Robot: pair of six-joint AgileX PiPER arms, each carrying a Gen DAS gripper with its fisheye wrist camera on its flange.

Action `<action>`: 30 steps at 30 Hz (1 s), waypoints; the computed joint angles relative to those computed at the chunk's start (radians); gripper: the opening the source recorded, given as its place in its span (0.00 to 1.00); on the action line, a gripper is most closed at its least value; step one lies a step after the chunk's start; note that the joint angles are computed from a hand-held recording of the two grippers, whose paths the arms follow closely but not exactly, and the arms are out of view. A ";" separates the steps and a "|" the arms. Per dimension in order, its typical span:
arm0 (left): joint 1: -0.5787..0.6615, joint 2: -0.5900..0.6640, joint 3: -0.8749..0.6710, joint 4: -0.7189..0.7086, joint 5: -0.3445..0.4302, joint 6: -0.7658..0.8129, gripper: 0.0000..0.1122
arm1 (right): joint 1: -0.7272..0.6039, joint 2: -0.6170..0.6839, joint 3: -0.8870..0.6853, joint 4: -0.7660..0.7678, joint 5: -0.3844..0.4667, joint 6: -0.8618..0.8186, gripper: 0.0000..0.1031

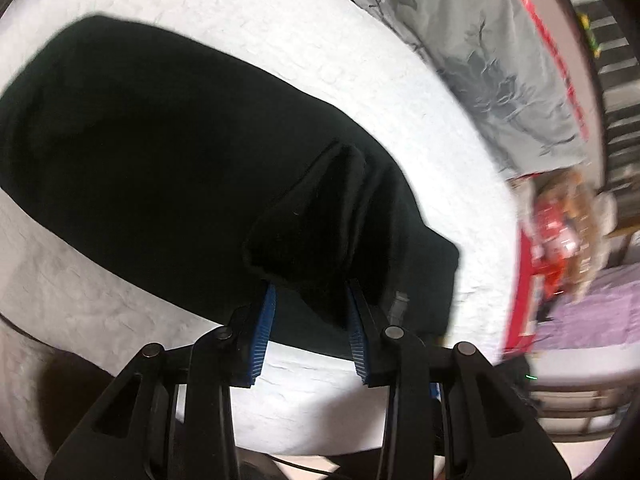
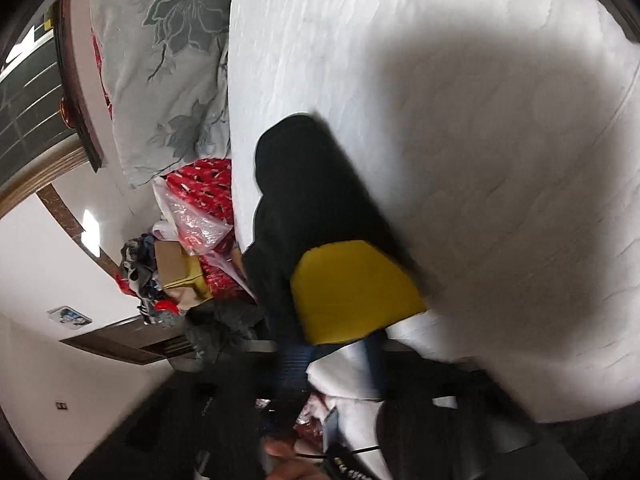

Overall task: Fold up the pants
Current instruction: 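Lower the folded black pants onto the bed and open both grippers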

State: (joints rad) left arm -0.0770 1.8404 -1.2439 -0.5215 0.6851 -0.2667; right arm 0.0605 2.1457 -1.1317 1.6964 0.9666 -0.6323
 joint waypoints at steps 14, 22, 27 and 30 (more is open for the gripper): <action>0.039 -0.116 0.074 0.066 0.020 0.054 0.26 | -0.083 -0.109 0.030 -0.252 0.005 0.008 0.33; -0.058 -0.068 -0.071 -0.007 0.044 0.158 0.25 | -0.029 -0.190 -0.022 -0.181 -0.100 -0.165 0.33; -0.147 0.090 -0.209 0.287 0.078 -0.077 0.25 | 0.015 -0.134 -0.023 -0.221 -0.214 -0.195 0.32; -0.156 0.108 -0.186 0.326 0.034 -0.083 0.25 | 0.029 -0.089 -0.030 -0.271 -0.277 -0.206 0.03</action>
